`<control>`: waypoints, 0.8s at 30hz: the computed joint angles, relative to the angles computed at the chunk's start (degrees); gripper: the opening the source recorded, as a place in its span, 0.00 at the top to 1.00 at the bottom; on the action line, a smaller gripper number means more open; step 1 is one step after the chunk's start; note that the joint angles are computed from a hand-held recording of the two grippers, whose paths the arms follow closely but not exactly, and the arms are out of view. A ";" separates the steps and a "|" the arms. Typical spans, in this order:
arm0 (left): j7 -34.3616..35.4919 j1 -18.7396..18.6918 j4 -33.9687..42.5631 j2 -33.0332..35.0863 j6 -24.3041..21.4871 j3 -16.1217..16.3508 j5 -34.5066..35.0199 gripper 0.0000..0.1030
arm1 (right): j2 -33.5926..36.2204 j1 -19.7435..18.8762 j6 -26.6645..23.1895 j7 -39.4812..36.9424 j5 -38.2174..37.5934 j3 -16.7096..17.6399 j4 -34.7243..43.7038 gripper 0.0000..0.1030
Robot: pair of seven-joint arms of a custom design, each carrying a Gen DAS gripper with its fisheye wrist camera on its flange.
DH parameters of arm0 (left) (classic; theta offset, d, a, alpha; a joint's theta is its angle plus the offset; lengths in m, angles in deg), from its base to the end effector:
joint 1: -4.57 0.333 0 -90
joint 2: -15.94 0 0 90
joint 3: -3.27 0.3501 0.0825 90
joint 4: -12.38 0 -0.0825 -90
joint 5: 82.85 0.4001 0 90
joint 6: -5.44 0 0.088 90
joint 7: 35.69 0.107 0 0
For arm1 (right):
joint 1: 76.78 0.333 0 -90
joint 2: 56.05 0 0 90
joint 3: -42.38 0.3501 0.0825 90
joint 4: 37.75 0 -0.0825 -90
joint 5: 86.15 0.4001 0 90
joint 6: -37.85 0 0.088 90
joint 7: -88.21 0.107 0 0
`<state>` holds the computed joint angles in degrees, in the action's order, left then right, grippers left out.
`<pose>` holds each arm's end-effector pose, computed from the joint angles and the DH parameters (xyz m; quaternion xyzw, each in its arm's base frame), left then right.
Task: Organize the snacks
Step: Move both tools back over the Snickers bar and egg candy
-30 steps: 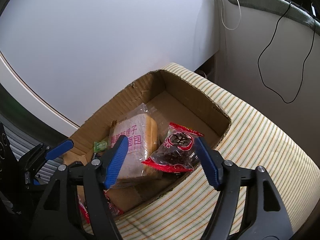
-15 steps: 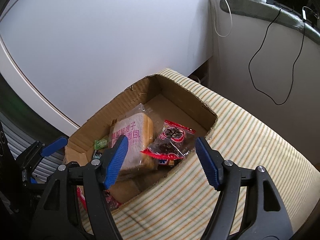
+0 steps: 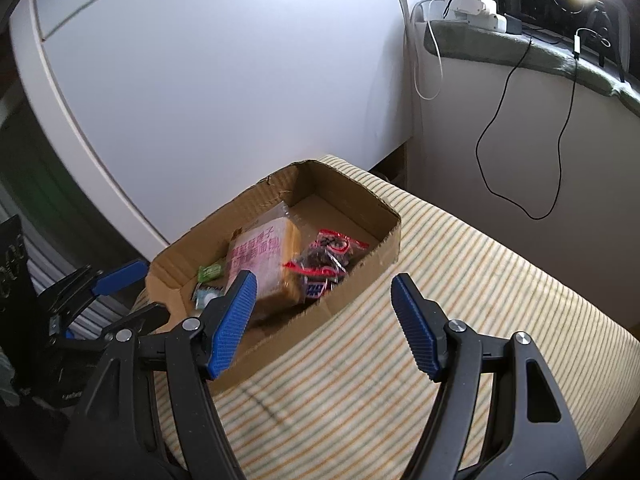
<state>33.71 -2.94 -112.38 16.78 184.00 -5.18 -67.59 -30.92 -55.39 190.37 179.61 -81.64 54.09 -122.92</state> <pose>0.5685 -0.1855 0.5195 -0.5730 0.6873 -0.3674 0.2535 0.6573 0.3874 0.5385 -0.7861 0.4961 -0.1102 0.3520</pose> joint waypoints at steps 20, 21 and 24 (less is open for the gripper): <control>36.87 -5.68 2.27 3.30 -1.59 -9.01 -38.11 0.42 | -24.18 -4.15 9.24 11.38 -3.27 -6.49 -35.53 0.29; 38.88 -5.86 2.69 3.59 -2.19 -9.54 -40.10 0.42 | -24.86 -4.35 9.66 10.52 -1.69 -6.67 -36.81 0.29; 41.96 -7.07 3.93 4.53 -4.09 -9.98 -42.47 0.42 | -26.47 -4.63 10.67 8.15 1.48 -7.42 -40.27 0.30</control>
<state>75.67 -10.01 -108.44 21.31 179.91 -15.15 -110.06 -57.39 -60.02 201.04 187.75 -80.16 46.67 -163.19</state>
